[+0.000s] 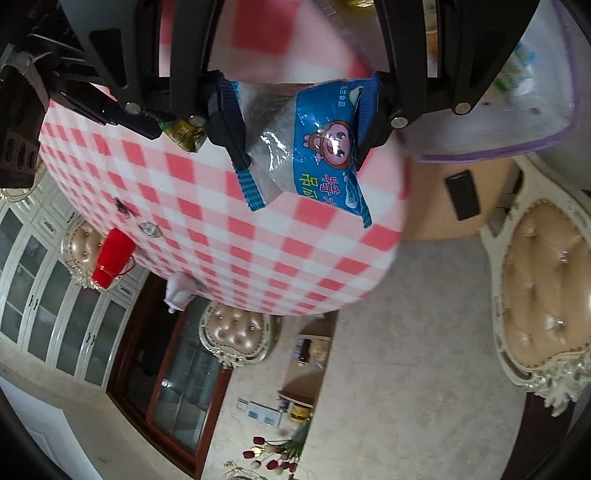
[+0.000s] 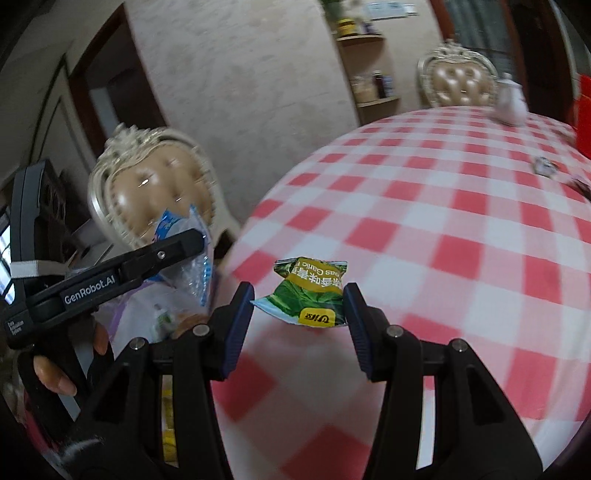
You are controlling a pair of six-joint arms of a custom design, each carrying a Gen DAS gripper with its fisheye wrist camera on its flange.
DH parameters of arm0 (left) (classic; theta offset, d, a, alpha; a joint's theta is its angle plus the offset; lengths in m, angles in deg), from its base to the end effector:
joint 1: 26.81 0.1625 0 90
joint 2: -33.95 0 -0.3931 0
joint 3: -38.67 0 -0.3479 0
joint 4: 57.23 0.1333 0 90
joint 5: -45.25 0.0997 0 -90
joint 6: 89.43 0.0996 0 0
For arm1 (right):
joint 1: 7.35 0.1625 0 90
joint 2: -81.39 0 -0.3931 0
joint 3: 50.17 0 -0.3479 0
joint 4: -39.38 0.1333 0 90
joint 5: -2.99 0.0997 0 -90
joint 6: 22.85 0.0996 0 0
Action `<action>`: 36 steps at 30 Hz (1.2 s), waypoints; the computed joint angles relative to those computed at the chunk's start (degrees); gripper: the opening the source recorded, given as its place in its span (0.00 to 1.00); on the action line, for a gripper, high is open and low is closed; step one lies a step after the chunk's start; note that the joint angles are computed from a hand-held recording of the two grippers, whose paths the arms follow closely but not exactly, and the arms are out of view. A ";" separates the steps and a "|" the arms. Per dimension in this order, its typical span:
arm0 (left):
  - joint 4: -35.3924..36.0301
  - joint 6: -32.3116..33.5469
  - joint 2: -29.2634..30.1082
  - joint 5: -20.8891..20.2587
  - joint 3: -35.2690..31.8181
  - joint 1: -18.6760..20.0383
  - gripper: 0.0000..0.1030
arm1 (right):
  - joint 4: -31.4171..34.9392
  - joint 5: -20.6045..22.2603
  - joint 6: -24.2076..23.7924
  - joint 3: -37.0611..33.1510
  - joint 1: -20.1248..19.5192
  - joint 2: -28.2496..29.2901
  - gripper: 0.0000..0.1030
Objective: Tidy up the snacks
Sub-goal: 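Carry the blue bag and green-yellow pack to the white box and open both tools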
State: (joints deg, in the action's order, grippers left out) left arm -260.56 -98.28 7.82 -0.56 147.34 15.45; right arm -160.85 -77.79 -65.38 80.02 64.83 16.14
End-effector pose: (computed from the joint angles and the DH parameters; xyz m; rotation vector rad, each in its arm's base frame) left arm -0.2487 -0.4999 -0.0196 0.5673 2.4441 -1.0844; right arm 0.0038 -0.4759 0.2060 0.6602 -2.5935 1.0730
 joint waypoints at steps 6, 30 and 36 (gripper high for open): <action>-3.51 -0.16 -3.50 3.57 6.85 -0.04 0.52 | -1.33 -0.40 -2.53 2.71 2.95 3.01 0.52; -5.49 -4.90 -5.05 18.82 12.41 0.59 0.59 | 3.60 2.14 -6.66 6.20 6.73 6.41 0.61; -8.86 -1.48 -2.34 21.62 9.40 -0.76 0.81 | 2.66 3.36 -5.78 6.81 4.08 2.08 0.67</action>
